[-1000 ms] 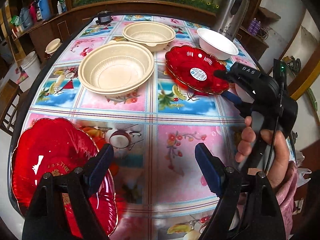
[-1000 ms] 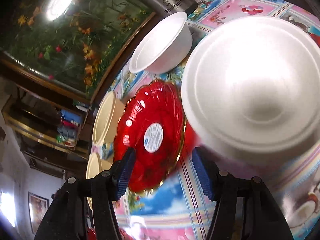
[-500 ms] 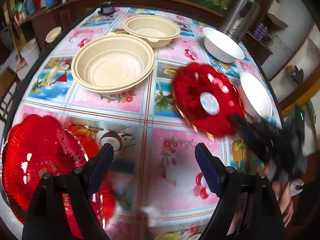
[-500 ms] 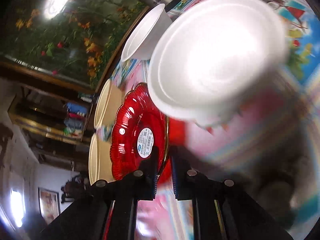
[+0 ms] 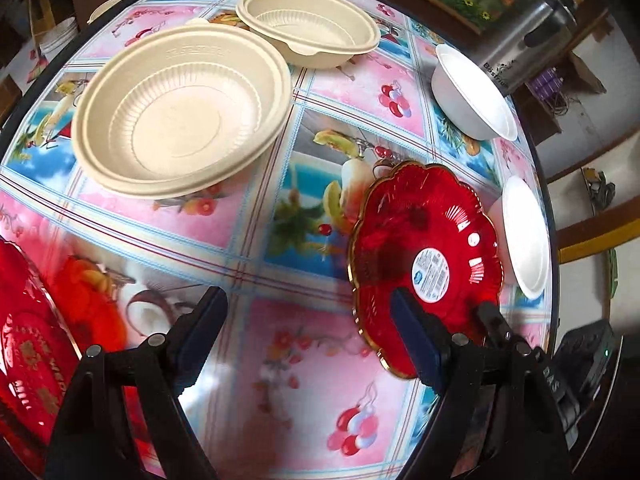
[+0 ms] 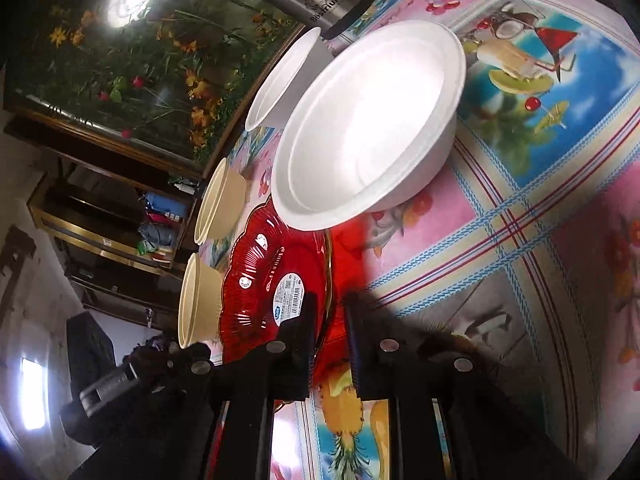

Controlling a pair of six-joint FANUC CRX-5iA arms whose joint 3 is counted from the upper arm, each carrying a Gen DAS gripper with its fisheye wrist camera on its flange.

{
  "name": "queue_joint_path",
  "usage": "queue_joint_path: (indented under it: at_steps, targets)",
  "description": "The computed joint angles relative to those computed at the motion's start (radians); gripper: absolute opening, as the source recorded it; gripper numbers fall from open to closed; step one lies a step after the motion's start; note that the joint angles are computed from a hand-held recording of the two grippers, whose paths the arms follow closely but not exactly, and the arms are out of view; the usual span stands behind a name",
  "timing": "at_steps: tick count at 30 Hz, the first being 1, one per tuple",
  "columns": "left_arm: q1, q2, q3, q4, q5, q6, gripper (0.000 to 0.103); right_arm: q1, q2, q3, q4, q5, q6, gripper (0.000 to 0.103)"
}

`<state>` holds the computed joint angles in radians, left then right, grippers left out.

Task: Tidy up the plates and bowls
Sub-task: 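Reach the right gripper to the labelled small red plate and grasp its rim, then lift the small red plate and carry it toward the large red plate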

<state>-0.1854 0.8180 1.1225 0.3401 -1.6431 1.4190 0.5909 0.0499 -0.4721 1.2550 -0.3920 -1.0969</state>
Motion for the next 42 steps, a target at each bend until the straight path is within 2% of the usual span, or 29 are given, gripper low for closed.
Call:
queue_joint_path:
  at_steps: [2, 4, 7, 8, 12, 13, 15, 16, 17, 19, 21, 24, 25, 26, 29, 34, 38, 42]
  targets:
    - [-0.011, 0.027, 0.045, -0.010, -0.027, 0.008, 0.084, 0.000, 0.005, 0.014, -0.021, -0.001, 0.027, 0.019]
    - [-0.019, 0.063, 0.104, -0.010, -0.063, 0.024, 0.084, 0.005, -0.001, 0.007, -0.028, -0.011, 0.030, 0.029]
    - [-0.030, 0.126, 0.202, 0.005, -0.127, 0.057, 0.084, 0.004, -0.005, 0.000, -0.004, -0.011, 0.017, 0.035]
    - [-0.036, 0.119, 0.187, 0.001, -0.120, 0.057, 0.084, 0.008, -0.002, 0.005, -0.016, -0.017, 0.034, 0.035]
    - [-0.053, -0.012, -0.037, -0.033, 0.045, -0.010, 0.081, 0.009, -0.001, 0.005, -0.010, -0.030, 0.034, 0.036]
    - [-0.054, -0.044, -0.090, -0.039, 0.091, -0.026, 0.073, 0.010, 0.004, 0.013, -0.017, -0.035, 0.040, 0.036]
    - [-0.056, -0.066, -0.128, -0.049, 0.128, -0.041, 0.061, 0.014, 0.006, 0.016, -0.020, -0.050, 0.042, 0.036]
    - [-0.056, -0.061, -0.123, -0.048, 0.123, -0.043, 0.052, 0.016, 0.005, 0.013, -0.018, -0.055, 0.040, 0.035]
    - [-0.054, -0.051, -0.114, -0.042, 0.110, -0.044, 0.046, 0.020, 0.007, 0.017, -0.024, -0.062, 0.049, 0.035]
    - [-0.052, -0.075, -0.160, -0.031, 0.150, -0.067, 0.033, 0.033, 0.016, 0.036, -0.058, -0.088, 0.094, 0.035]
    - [-0.051, -0.056, -0.138, -0.010, 0.124, -0.069, 0.027, 0.044, 0.026, 0.055, -0.089, -0.112, 0.136, 0.033]
    - [-0.051, -0.076, -0.175, -0.001, 0.143, -0.093, 0.018, 0.060, 0.037, 0.082, -0.147, -0.150, 0.211, 0.026]
    - [-0.050, -0.081, -0.185, 0.004, 0.145, -0.098, 0.016, 0.064, 0.040, 0.089, -0.163, -0.161, 0.229, 0.017]
    - [-0.048, -0.093, -0.210, 0.011, 0.158, -0.106, 0.016, 0.071, 0.045, 0.101, -0.196, -0.179, 0.258, 0.014]
    - [-0.046, -0.131, -0.272, 0.010, 0.203, -0.134, 0.013, 0.065, 0.042, 0.094, -0.185, -0.166, 0.249, 0.013]
    - [-0.042, -0.188, -0.360, 0.011, 0.259, -0.183, 0.013, 0.083, 0.054, 0.124, -0.222, -0.209, 0.318, 0.011]
    - [-0.043, -0.248, -0.441, -0.004, 0.311, -0.249, 0.013, 0.078, 0.036, 0.095, -0.197, -0.164, 0.257, 0.011]
    - [-0.032, -0.262, -0.470, 0.007, 0.331, -0.286, 0.013, 0.107, 0.043, 0.116, -0.232, -0.206, 0.283, 0.011]
